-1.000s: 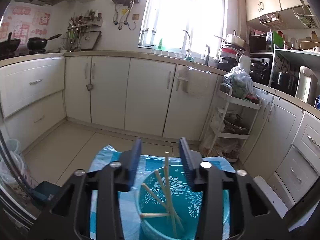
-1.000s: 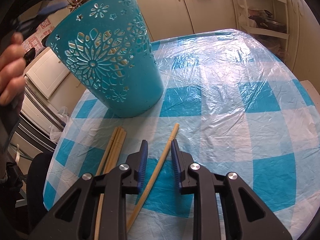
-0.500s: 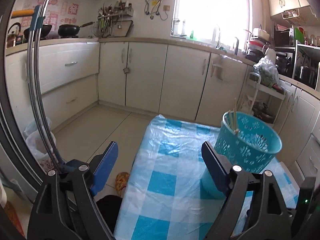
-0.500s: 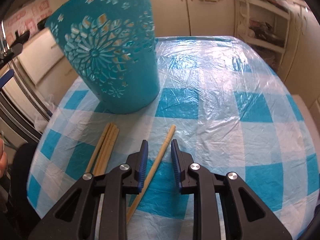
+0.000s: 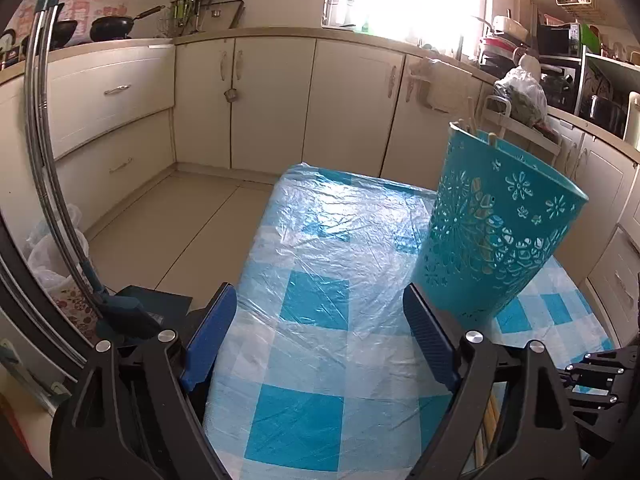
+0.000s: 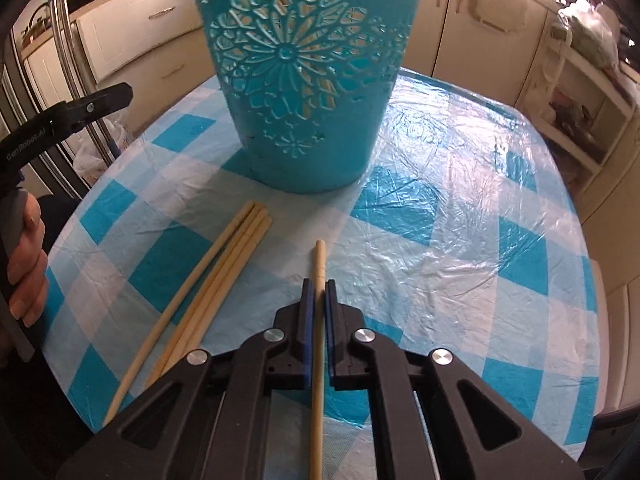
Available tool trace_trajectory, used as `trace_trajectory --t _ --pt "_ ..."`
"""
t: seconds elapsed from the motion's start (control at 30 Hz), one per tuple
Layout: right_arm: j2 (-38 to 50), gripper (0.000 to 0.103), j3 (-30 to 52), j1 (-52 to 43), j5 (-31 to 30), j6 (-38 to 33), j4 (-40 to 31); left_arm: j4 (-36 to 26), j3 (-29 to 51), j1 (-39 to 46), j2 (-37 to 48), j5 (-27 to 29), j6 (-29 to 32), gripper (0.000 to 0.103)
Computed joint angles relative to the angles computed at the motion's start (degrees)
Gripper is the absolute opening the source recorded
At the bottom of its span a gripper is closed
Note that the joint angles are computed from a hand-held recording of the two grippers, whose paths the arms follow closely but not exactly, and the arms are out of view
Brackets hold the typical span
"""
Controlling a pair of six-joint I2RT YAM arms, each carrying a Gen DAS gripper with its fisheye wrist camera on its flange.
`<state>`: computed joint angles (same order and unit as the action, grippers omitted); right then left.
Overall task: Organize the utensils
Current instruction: 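Raise the chopstick with the right tool over the basket and release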
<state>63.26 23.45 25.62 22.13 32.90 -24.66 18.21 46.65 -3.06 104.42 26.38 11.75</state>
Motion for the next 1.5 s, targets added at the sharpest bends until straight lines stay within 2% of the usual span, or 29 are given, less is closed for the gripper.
trace_trajectory --t 0.13,0.27,0.43,0.6,0.77,0.93,1.23,1.4,1.5 --pt "-7.5 0.006 -4.1 -3.4 -4.4 3.4 1.5 -1.0 -0.3 -1.0 0.2 -0.3 1.9 0.082" --pt "-21.9 0.006 -8.1 -7.4 -9.3 5.8 -1.1 -1.2 -0.6 -1.6 -0.2 -0.9 2.6 0.085" --pt "-39.1 0.006 -8.3 -10.3 -13.0 6.0 -6.0 -1.9 0.0 -1.4 0.1 -1.0 2.3 0.088" --pt "-40.9 0.006 -5.3 -8.9 -11.6 6.2 -4.1 -2.6 0.5 -1.6 0.4 -1.5 2.3 0.092" --pt "-40.5 0.006 -2.1 -13.2 -15.3 4.2 -1.1 -3.2 1.1 -1.7 0.8 -1.7 2.3 0.094" --pt "-32.1 0.006 4.5 -18.5 -17.9 0.4 8.6 -3.9 1.5 -2.1 1.1 -2.1 2.8 0.095" --pt "-10.4 0.006 13.5 -22.9 -12.7 -2.4 32.2 -5.7 2.9 -2.1 2.2 -2.1 2.7 0.095" --pt "-2.3 0.006 14.8 -23.9 -8.7 -4.0 37.4 -6.3 3.5 -2.1 2.7 -2.0 2.7 0.095" --pt "0.7 0.006 15.3 -23.9 -8.6 -5.0 37.1 -6.6 3.7 -2.1 2.9 -2.1 2.8 0.095"
